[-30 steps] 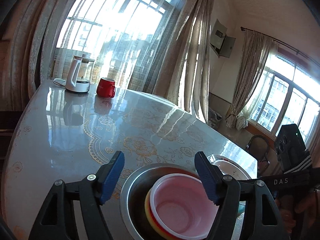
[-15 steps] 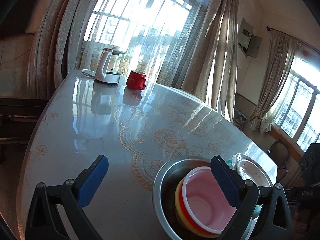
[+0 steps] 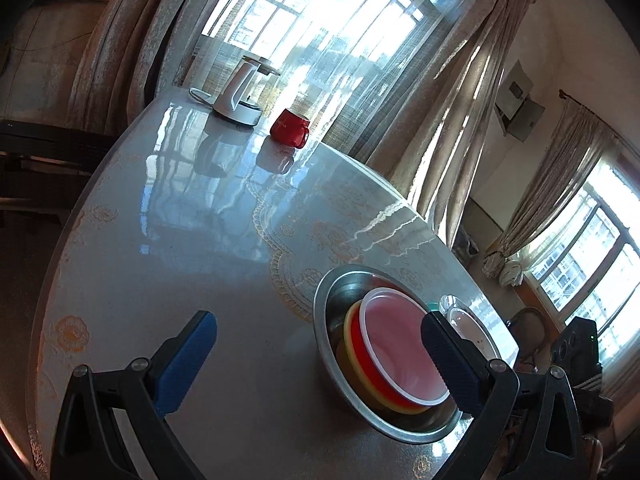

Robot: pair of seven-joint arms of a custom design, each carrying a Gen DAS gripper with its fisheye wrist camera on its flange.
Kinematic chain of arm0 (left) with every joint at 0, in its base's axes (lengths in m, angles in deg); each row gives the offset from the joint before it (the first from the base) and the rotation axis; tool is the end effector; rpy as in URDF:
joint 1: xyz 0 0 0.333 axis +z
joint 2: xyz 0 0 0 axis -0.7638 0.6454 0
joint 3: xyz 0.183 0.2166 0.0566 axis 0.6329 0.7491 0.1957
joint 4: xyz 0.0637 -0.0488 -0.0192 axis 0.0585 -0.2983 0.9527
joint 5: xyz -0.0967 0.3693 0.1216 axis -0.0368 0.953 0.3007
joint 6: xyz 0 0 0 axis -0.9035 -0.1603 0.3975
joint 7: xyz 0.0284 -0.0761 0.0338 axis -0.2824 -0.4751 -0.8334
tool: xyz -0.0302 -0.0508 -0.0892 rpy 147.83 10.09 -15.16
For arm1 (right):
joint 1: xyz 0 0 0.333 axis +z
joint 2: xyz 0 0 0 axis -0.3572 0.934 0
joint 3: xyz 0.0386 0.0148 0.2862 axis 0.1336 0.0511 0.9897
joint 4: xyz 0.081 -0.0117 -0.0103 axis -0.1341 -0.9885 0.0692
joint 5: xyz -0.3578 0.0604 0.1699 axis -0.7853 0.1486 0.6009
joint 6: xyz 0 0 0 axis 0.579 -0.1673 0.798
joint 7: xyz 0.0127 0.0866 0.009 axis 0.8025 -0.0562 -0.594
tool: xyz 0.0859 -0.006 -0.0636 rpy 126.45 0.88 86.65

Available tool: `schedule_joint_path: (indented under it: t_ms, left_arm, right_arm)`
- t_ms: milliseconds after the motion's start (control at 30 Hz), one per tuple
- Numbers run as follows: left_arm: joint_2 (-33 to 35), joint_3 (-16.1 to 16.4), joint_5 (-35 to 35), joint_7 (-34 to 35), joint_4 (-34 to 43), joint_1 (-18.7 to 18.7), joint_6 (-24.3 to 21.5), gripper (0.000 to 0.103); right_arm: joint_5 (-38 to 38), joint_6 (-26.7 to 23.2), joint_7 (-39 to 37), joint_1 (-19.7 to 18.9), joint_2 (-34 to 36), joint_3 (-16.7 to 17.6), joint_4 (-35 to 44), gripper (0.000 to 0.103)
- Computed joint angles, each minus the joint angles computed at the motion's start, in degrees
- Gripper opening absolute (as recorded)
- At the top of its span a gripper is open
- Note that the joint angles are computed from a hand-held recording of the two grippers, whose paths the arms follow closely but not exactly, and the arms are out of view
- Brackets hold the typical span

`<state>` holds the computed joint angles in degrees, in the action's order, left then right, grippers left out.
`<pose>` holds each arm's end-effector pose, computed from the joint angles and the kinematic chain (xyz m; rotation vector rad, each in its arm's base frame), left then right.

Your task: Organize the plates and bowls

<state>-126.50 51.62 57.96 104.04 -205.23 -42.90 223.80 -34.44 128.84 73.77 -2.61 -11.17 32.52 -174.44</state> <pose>0.3609 -0.1030 0.4951 -2.1455 1.0502 -1.2531 0.5404 0.2302 0.5005 -1.9352 1.3717 0.2570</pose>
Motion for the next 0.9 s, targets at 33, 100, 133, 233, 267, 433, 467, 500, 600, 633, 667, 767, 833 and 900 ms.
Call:
schedule_joint_path:
  t_ms: [33, 100, 133, 233, 267, 433, 467, 500, 600, 633, 667, 767, 833, 900]
  left_arm:
    - [0.66, 1.28, -0.10, 0.76, 0.17, -1.53, -0.29, 0.103]
    - [1.39, 3.13, -0.18, 2.33, 0.69, -3.73, -2.16, 0.103]
    - [1.41, 3.06, -0.12, 2.36, 1.23, -3.78, -4.13, 0.103]
    - [1.59, 4.00, -0.64, 2.21, 0.77, -5.16, -3.96, 0.101]
    - [1.21, 3.69, -0.58, 1.98, 0.58, -4.95, -4.13, 0.099]
    - [0.76, 4.11, 0.06, 2.76, 0.66, -5.30, -4.86, 0.071]
    - [1.00, 4.17, 0.01, 2.67, 0.84, -5.15, -4.94, 0.070]
    - [1.28, 4.28, 0.01, 2.63, 1.07, -4.99, -5.14, 0.069]
    - [1.86, 5.01, -0.23, 2.66, 1.49, -5.34, -5.75, 0.062]
    - [1.86, 4.84, -0.24, 2.38, 1.63, -5.12, -6.20, 0.061]
    - [1.99, 4.56, -0.08, 2.12, 1.98, -4.73, -6.84, 0.060]
    - [2.46, 4.51, 0.71, 2.18, 2.61, -4.37, -7.88, 0.057]
    - [2.66, 3.70, 1.80, 2.03, 3.39, -3.47, -9.26, 0.053]
    - [3.11, 2.69, 3.51, 1.82, 4.63, -2.15, -11.31, 0.049]
  right_arm:
    - [-0.15, -0.13, 0.13, 0.04, 0.00, 0.06, -0.11, 0.035]
    - [-0.24, -0.25, 0.34, 0.16, 0.10, 0.17, 0.01, 0.035]
    - [-0.59, -0.22, 0.42, 0.20, 0.18, 0.24, 0.11, 0.035]
    - [-1.69, 0.10, 0.89, 0.33, 0.39, 0.45, 0.38, 0.035]
    - [-2.13, 0.19, 0.95, 0.39, 0.46, 0.53, 0.46, 0.035]
    - [-3.63, 1.63, 1.28, 0.81, 0.32, 0.88, 0.26, 0.035]
    - [-3.59, 1.71, 1.44, 0.88, 0.38, 0.88, 0.27, 0.035]
    - [-3.52, 1.70, 1.45, 0.90, 0.44, 0.83, 0.30, 0.035]
    - [-3.86, 2.22, 1.69, 1.06, 0.59, 0.96, 0.30, 0.035]
    - [-4.24, 2.47, 1.79, 1.14, 0.67, 1.04, 0.35, 0.035]
    - [-4.59, 2.62, 1.87, 1.21, 0.78, 1.12, 0.44, 0.035]
    - [-4.99, 2.70, 2.34, 1.32, 1.09, 1.23, 0.69, 0.035]
    - [-4.88, 2.55, 2.39, 1.28, 1.37, 1.23, 0.94, 0.035]
    - [-5.00, 2.68, 2.46, 1.30, 1.49, 1.35, 0.97, 0.035]
